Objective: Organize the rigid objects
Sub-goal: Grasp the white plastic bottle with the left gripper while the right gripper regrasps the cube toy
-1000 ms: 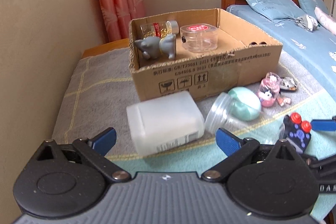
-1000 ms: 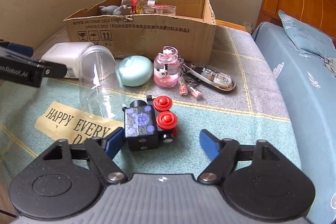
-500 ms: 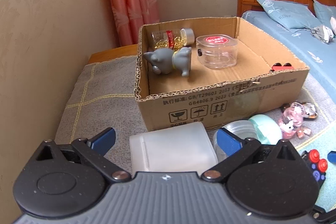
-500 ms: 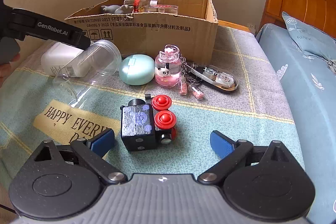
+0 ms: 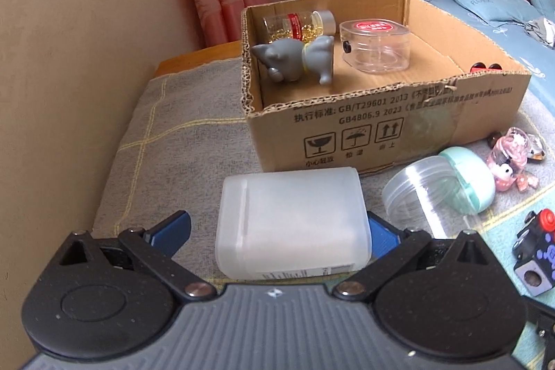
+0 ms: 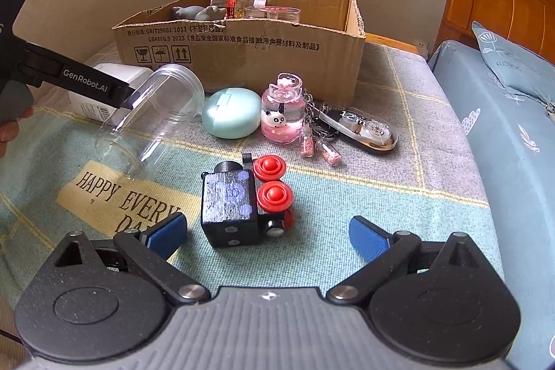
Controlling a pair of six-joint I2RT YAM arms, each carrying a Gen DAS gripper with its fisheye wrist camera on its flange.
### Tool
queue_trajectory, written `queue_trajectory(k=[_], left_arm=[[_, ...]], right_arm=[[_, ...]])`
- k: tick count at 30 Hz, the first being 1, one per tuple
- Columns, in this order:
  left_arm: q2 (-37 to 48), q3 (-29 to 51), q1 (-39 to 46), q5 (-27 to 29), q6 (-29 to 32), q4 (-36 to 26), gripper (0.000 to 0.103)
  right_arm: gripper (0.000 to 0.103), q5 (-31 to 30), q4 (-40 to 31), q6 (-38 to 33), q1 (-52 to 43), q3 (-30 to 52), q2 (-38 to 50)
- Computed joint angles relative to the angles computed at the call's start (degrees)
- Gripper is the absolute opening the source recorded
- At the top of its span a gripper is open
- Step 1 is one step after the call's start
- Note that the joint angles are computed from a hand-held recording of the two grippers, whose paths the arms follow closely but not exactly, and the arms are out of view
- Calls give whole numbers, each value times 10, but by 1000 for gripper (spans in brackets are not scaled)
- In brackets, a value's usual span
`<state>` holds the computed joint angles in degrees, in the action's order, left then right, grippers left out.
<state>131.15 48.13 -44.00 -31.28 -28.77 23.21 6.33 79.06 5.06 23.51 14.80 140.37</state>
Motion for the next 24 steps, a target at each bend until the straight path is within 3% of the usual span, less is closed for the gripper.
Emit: queue_trajectory(k=[8,14,20,24], left_arm=[[24,-7,29,40,25,70,101],[31,-8,32,52,39,86,92],[35,-6,36,63,52,97,83],[33,-7,37,65,57,96,83]], right_arm=[[101,-5,-3,-3,15,1,-2],[92,-13,-23,-19,21,11,-18],[75,-13,-72,-22,20,30,-47],[55,-3,-89,-16,20,30,-62]])
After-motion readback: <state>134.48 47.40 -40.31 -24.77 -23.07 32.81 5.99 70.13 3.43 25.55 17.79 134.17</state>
